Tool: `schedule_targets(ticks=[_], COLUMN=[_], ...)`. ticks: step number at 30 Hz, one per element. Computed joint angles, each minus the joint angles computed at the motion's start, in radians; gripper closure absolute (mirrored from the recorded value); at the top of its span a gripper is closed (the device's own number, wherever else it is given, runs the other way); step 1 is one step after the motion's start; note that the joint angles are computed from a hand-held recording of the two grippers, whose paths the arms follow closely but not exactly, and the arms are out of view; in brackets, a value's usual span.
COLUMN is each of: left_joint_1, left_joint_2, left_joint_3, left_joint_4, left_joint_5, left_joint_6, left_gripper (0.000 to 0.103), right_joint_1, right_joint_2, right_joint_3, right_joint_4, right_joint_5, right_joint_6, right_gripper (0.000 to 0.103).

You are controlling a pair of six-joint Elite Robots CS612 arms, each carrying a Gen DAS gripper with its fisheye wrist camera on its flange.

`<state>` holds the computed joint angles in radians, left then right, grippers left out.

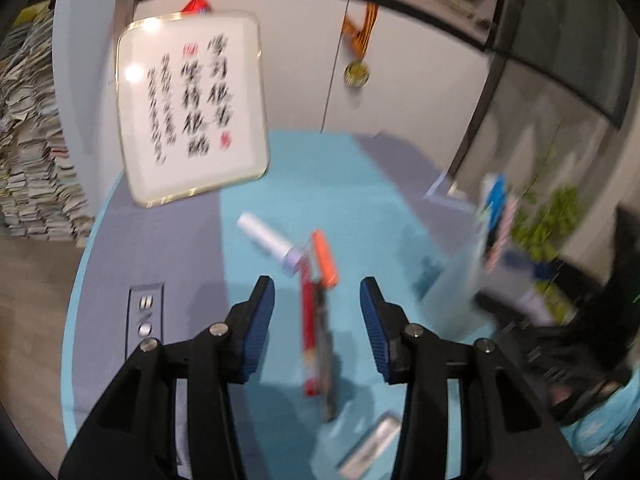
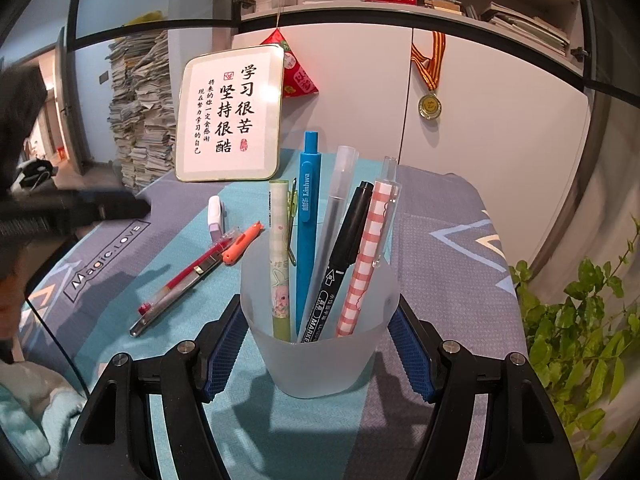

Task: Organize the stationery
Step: 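Move the left tool to the red pen and close on it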

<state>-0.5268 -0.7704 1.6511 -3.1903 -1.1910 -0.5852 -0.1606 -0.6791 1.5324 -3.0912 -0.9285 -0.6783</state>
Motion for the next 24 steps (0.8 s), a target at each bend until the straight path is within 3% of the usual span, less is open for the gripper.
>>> schedule_targets(ticks=[6, 17, 21, 24], left_joint_1=[-0.008, -0.015, -0.013, -0.012], left_joint_2=[0.008, 0.026, 0.038, 0.035], left_joint_3=[0.012, -0.004, -0.019, -0.018], left_joint_4=[0.097, 0.195, 0.176, 0.185], left_joint_5=[0.03, -0.008, -0.029, -0.035], left_joint_6=[0.031, 0.08, 0.089, 0.077], left_gripper=[0.064, 0.071, 0.094, 0.095], right_joint_1=[0.0, 0.0, 0.0, 0.0], right_joint_2=[0.0, 0.0, -0.001, -0.001], right_joint_3=[0.0, 0.001, 0.0, 0.001], right_joint_4=[-0.001, 0.0, 0.001, 0.001], right_joint_5=[-0.002, -0.001, -0.001, -0.001], right_joint_6=[-0.002, -0.001, -0.003, -0.002], right_gripper=[0.032, 0.032, 0.032, 0.032])
